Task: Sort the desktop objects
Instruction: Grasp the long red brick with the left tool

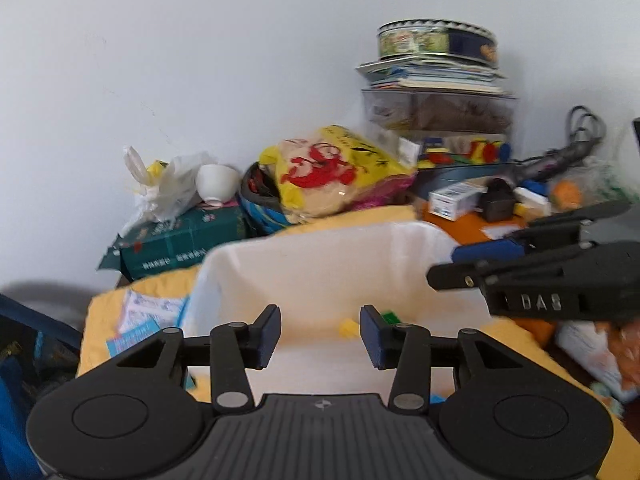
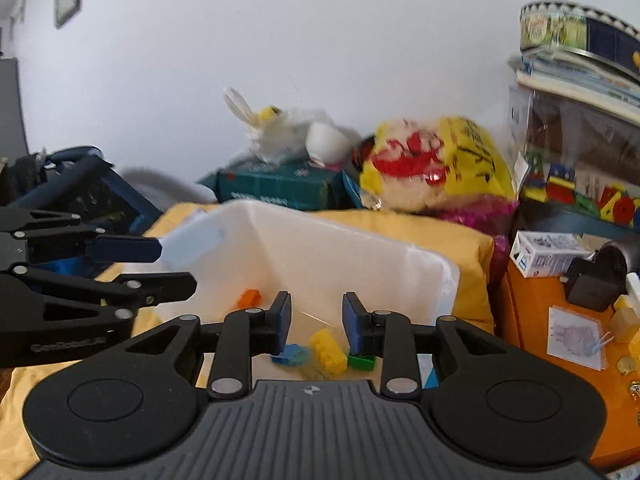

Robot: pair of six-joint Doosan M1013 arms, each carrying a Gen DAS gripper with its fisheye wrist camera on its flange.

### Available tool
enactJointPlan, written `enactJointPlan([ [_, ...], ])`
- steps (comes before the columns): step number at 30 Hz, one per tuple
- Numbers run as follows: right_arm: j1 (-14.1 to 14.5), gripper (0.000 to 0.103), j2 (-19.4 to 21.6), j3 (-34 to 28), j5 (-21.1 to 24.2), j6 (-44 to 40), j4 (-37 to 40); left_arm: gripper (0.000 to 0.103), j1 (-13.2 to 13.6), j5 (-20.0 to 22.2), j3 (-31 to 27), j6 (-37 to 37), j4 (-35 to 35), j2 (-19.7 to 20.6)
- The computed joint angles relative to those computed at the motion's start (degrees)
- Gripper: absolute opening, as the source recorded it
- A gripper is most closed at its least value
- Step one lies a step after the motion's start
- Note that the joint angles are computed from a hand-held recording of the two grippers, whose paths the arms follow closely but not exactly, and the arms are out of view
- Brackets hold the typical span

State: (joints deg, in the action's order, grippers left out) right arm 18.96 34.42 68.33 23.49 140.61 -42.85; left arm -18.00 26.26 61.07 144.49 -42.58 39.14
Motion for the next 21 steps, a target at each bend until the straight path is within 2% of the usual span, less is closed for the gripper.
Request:
enactJointPlan([
  [2, 0.3, 0.032, -1.5, 2.7, -1.5, 1.0, -1.6, 0.048, 0.3, 1.0, 4.0, 5.5, -4.3, -1.9],
  [5, 1.4, 0.032, -3.2, 6.1, -0.2, -0.1, -3.1, 0.048, 0.1, 2.0, 8.8, 9.2, -3.5, -3.9],
  [7, 1.8, 0.032, -3.6, 7.3, 1.8, -5.3, 1.3, 0.048, -0.1, 3.1, 11.3, 11.1, -1.9, -4.8],
  [9, 2.2, 0.032, -3.8, 8.6, 4.1, -8.8, 5.7, 0.048, -0.2, 5.9, 12.2, 13.1, -1.7, -4.8],
  [12, 2.3, 0.032, -3.5, 9.6, 7.8, -13.3, 13.4, 0.048, -0.2, 12.6, 10.9, 16.2, -2.6, -3.5],
  [14, 2.2, 0.032, -3.5, 10.1, 9.2, -13.6, 15.0, 0.047, -0.7, 12.6, 10.3, 16.9, -1.2, -2.8],
  [19, 2.8, 0.032, -3.4, 10.4, 12.0, -12.4, 9.4, 0.045, -1.8, 15.4, 6.3, 12.5, 6.8, 0.1],
  [21, 2.8, 0.032, -3.8, 10.9, 11.4, -12.6, 9.1, 0.040, -2.2, 16.7, 5.2, 10.6, 9.6, 1.0],
])
